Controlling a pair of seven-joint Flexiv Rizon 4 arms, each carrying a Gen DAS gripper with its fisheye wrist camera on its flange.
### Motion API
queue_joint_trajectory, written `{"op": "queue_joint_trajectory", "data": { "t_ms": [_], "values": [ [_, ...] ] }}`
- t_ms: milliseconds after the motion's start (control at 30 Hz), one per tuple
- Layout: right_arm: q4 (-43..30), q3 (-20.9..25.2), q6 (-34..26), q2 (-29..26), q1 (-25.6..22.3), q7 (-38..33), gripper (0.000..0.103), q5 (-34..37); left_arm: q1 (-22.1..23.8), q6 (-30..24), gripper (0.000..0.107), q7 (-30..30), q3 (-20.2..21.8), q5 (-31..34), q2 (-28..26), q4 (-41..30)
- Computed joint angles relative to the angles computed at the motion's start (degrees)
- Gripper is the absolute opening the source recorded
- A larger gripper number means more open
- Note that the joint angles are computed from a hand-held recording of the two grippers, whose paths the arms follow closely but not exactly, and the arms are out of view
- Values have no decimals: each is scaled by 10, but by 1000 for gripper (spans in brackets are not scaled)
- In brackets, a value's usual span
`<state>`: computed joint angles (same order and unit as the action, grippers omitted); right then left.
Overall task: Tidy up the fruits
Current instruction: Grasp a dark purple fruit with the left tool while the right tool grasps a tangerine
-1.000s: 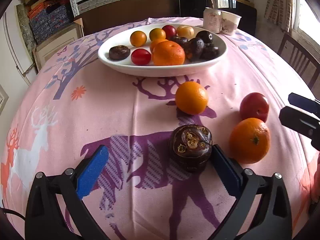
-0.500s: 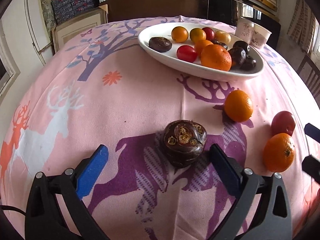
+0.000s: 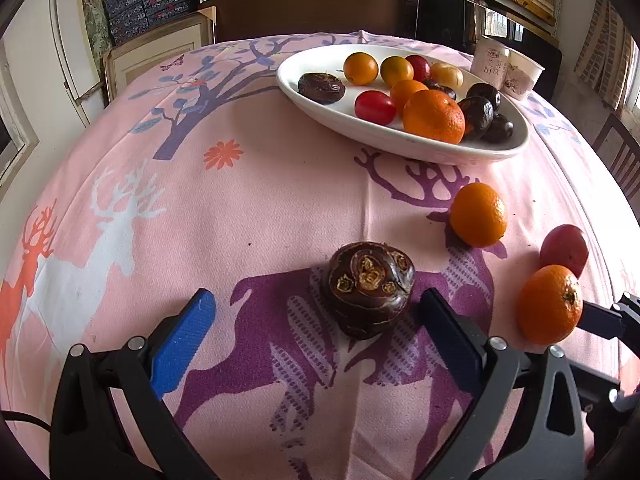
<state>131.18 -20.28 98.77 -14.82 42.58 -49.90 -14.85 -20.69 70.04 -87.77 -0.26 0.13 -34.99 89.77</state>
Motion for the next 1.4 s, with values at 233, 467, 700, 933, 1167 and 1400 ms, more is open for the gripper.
{"op": "queue_joint_trajectory", "data": {
  "t_ms": [233,467,700,933,1167,1400],
  "values": [
    [-28,-9,-17,-24,-6,30,48,-11,-4,0,99,-7,4,4,-1,-3],
    [-26,-12,-14,-25,-6,33,47,-19,-17,0,99,-23,20,25,-1,-8],
    [-26,-9,-12,-25,-8,33,48,-19,-34,14,99,-29,33,60,1,-10],
    [-25,-11,-13,-25,-7,33,48,-19,-24,18,98,-1,14,57,2,-6],
    [-25,-11,-12,-25,-7,33,49,-19,-14,17,98,20,0,33,1,-1],
    [-24,-16,-13,-25,-1,33,50,-19,10,9,99,57,-30,-21,-2,8]
  ]
}}
